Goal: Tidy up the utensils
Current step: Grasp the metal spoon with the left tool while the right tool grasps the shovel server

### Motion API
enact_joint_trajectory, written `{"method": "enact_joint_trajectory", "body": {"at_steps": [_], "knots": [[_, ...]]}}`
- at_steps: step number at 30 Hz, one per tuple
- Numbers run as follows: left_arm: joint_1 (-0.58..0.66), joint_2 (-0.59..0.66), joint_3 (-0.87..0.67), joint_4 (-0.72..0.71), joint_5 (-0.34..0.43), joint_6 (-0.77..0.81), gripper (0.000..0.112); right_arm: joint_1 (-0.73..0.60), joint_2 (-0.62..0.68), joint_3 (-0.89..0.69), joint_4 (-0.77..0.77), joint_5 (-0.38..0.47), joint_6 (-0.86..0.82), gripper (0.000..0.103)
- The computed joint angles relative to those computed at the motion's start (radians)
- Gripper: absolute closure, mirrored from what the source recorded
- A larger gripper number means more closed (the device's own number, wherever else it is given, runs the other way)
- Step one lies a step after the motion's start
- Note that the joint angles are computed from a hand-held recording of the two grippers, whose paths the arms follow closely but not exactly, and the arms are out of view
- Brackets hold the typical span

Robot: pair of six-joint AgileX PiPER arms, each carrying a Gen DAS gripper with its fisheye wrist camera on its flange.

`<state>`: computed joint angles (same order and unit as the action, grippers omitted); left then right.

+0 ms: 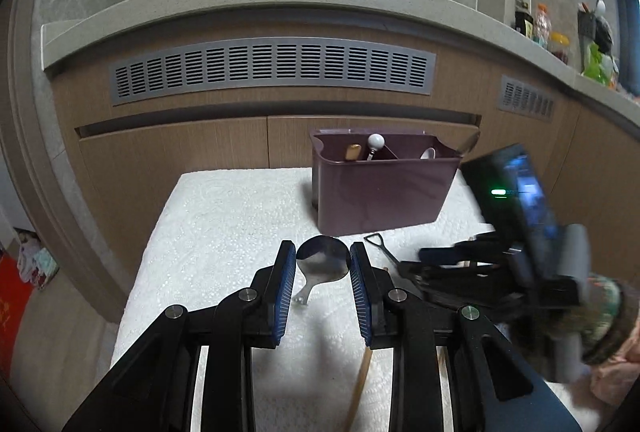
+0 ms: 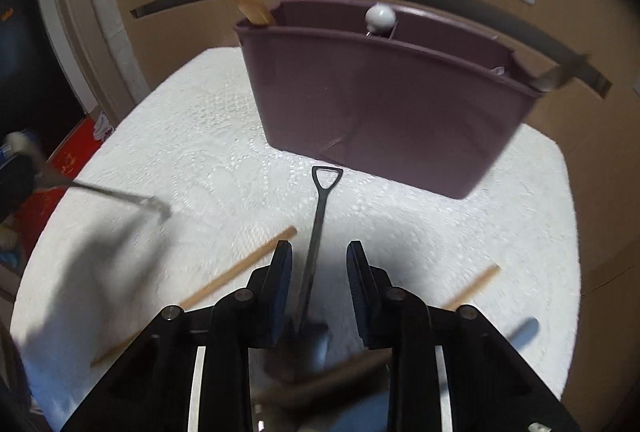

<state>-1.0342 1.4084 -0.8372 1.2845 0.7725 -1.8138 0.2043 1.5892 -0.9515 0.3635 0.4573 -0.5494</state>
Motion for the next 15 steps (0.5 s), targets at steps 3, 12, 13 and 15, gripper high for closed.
{"method": "enact_joint_trajectory", "body": {"at_steps": [3, 12, 13, 15], "knots": [[0.038, -0.023, 0.029, 0.015, -0.059, -0.021, 0.084, 0.035, 0.085, -0.071, -0.118, -0.004, 0.161, 0.084], [0.078, -0.057, 0.059, 0.019, -0.116, -0.045, 0.084, 0.07, 0.105, -0.098, -0.174, 0.013, 0.237, 0.097], [0.077, -0.058, 0.057, 0.012, -0.113, -0.041, 0.084, 0.056, 0.087, -0.081, -0.129, 0.015, 0.198, 0.097], [0.075, -0.059, 0.054, 0.001, -0.108, -0.032, 0.084, 0.011, 0.022, -0.03, -0.011, 0.01, 0.09, 0.098]]}}
